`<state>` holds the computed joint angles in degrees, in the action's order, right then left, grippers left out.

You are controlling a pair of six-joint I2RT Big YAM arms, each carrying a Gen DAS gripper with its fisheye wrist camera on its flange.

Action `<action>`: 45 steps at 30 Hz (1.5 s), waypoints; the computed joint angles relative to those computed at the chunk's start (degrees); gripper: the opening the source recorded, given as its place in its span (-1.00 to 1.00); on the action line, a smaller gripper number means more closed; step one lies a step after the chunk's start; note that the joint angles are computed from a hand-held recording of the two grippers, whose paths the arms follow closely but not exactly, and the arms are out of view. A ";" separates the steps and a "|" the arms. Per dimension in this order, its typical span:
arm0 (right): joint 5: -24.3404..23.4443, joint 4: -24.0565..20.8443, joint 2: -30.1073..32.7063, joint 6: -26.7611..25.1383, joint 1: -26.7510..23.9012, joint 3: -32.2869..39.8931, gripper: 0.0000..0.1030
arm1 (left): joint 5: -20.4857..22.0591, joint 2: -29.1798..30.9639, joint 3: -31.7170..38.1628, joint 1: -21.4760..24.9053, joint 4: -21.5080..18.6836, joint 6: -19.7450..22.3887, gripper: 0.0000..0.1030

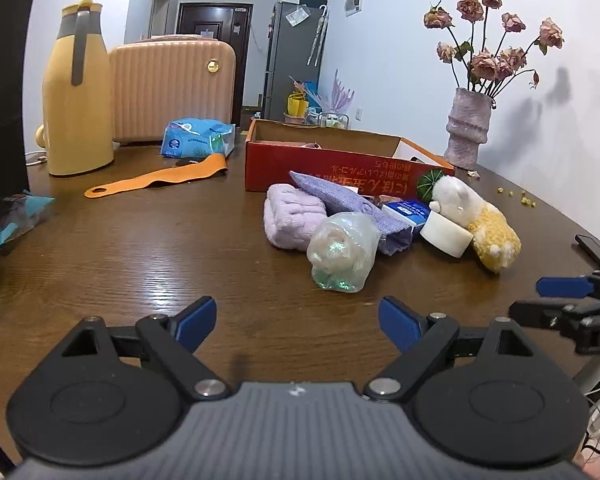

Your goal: Organize soft objects

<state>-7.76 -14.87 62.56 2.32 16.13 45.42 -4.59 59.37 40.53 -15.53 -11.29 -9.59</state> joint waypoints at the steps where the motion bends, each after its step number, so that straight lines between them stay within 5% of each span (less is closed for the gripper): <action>1: -0.26 0.00 0.78 -0.13 0.25 0.46 0.45 | 0.53 0.64 0.38 0.13 0.15 0.12 0.75; 7: -1.21 1.61 6.19 1.81 0.80 4.44 0.23 | 4.20 5.44 4.71 1.82 3.52 1.66 0.74; 10: -3.41 3.50 10.23 5.83 0.56 7.71 0.15 | 7.04 10.37 9.86 3.39 5.63 4.03 0.74; 13: -7.52 4.77 15.59 13.40 -0.14 11.88 0.13 | 10.85 18.36 19.31 5.08 3.44 5.75 0.66; 15: -7.71 4.42 19.13 16.43 -0.07 15.01 0.12 | 15.31 25.17 27.20 6.60 -0.34 6.26 0.46; 18: -4.67 5.09 22.56 20.35 0.43 18.06 0.10 | 21.14 36.54 42.43 8.52 -15.93 5.33 0.01; 20: -4.14 4.87 24.72 22.93 0.34 20.09 -0.10 | 24.66 41.80 48.76 9.45 -22.26 4.18 -0.49; 22: -2.16 3.80 26.55 23.58 0.75 21.83 -0.69 | 25.82 43.18 50.03 9.66 -22.55 3.69 -0.72; 24: -1.78 5.06 27.39 24.42 0.87 21.98 -0.96 | 27.15 42.49 49.05 9.65 -21.14 4.29 -0.86; 33: -3.14 14.63 20.93 20.60 0.20 16.56 -0.99 | 27.49 30.12 39.22 7.86 -12.27 4.16 -0.89; 37: -7.61 13.67 14.29 14.00 -1.91 13.97 -0.98 | 28.26 19.92 29.08 6.48 -5.43 -2.15 -0.89; 40: -10.63 9.38 9.66 9.49 -3.58 11.24 -0.88 | 24.86 12.00 18.99 4.06 -0.11 -8.63 -0.89; 45: -13.84 2.76 7.12 7.02 -3.79 7.08 -0.84 | 7.22 4.30 7.29 -0.89 1.35 -15.87 -0.89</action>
<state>-21.60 -12.11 69.68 9.34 12.34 52.50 2.63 63.67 47.82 -16.42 -9.94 -25.46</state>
